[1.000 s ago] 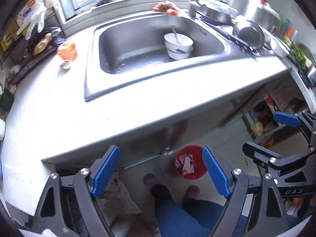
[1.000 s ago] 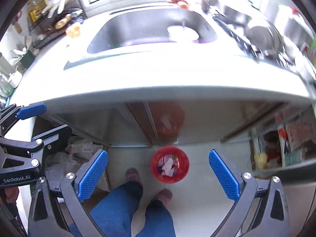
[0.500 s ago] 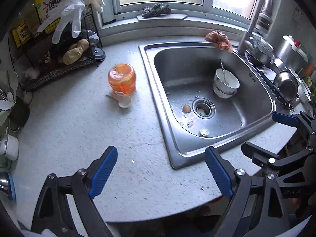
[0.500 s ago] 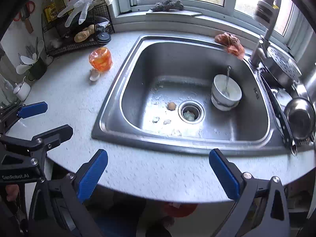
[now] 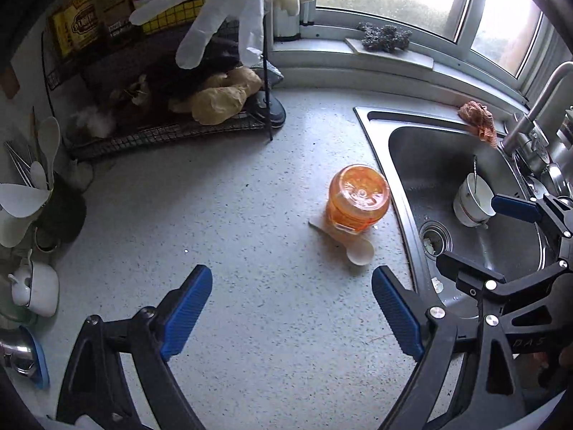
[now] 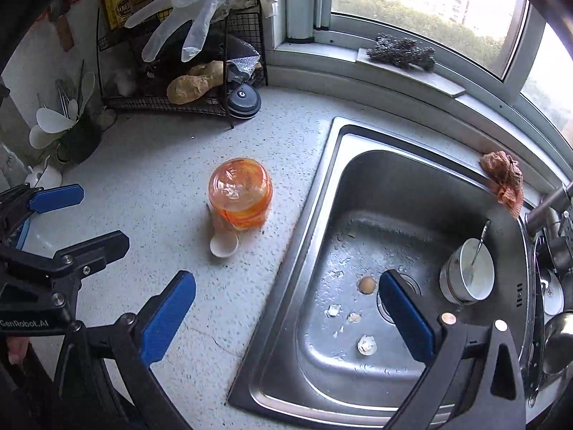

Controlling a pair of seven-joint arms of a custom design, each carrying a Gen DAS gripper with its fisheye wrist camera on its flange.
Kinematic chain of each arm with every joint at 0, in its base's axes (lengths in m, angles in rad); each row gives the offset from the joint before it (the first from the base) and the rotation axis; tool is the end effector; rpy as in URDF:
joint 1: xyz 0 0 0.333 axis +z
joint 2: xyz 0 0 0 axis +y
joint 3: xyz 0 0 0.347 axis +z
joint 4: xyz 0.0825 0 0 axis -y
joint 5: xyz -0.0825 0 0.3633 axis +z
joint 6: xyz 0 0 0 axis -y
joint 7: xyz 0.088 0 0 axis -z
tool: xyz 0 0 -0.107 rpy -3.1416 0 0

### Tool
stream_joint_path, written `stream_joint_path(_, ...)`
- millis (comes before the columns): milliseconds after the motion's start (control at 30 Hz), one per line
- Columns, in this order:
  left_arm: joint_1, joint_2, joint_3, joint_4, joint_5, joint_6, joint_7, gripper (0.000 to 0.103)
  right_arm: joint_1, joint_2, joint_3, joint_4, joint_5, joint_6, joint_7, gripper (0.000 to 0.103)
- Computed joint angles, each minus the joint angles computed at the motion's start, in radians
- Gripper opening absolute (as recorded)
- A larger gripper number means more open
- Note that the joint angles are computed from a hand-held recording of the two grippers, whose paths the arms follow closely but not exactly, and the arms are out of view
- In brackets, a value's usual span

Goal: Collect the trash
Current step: 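Raise both tools back up to the counter, then grasp the orange plastic jar with the right tool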

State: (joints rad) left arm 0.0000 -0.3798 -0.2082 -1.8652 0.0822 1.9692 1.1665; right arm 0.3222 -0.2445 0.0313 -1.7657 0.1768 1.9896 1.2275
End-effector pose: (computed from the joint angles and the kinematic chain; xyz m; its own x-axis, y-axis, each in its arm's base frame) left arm 0.4205 -0.1091 0.7415 0.1690 -0.9851 0.0331 -0.8623 -0.1641 -0.4790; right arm 0.4472 0.1794 0.7351 0.6181 -0.7860 -0.0084 -0.6937 -0.5404 -0.4762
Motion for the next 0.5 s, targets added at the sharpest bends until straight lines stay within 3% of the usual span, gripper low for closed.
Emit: stream_joint_path(500,0.062,0.042,0.067,-0.064,-0.043,0.012,-0.012,0.09,0.034,0.24,0.071,0.213,-0.033,-0.081,-0.083,0.102)
